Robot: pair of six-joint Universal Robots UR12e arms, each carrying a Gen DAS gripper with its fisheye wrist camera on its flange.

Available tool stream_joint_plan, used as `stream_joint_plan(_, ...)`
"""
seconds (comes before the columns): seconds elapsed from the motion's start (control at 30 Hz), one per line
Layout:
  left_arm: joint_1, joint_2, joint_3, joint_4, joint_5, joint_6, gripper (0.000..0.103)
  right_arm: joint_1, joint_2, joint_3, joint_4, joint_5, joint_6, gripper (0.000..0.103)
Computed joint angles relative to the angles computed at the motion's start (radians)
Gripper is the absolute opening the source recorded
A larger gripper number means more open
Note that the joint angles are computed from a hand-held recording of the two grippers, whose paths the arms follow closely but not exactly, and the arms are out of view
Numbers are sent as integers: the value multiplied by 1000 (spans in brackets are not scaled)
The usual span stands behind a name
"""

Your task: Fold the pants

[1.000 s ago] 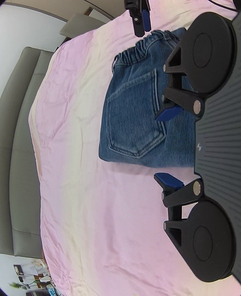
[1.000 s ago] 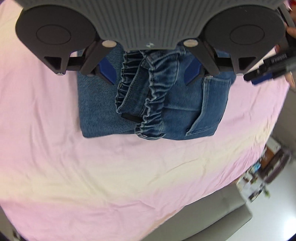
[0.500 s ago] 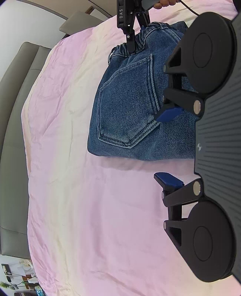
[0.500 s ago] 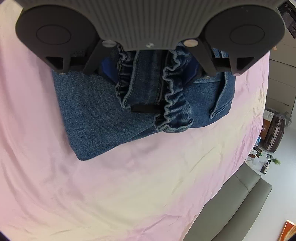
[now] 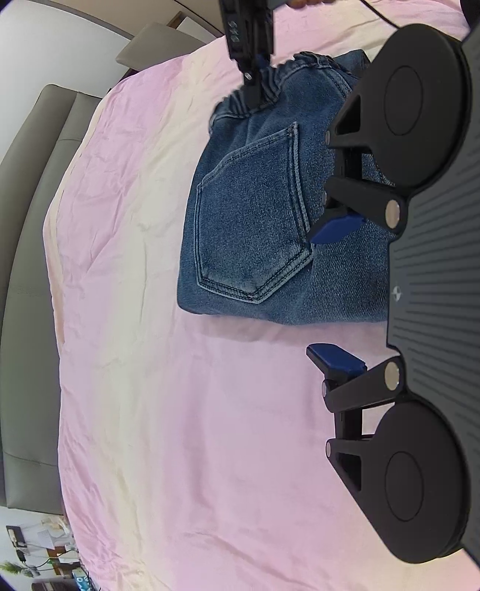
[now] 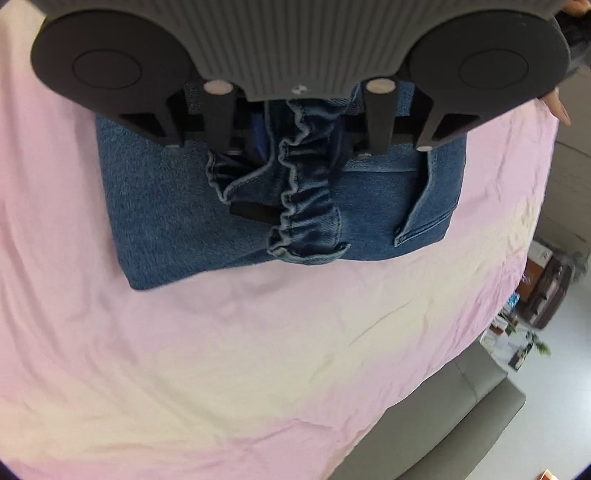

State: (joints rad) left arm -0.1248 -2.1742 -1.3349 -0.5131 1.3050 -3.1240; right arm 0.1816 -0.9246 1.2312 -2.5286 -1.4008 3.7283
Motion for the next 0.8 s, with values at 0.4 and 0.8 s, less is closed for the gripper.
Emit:
stream_joint_plan(0.4,-5,0,11,17,-52,-57,71,1,-61,-19,-62,-111,-46,4)
stream_joint_plan(0.8,-30,-67,100,-116,-68,-5,62,-27,-47,95,20,-178,54,3)
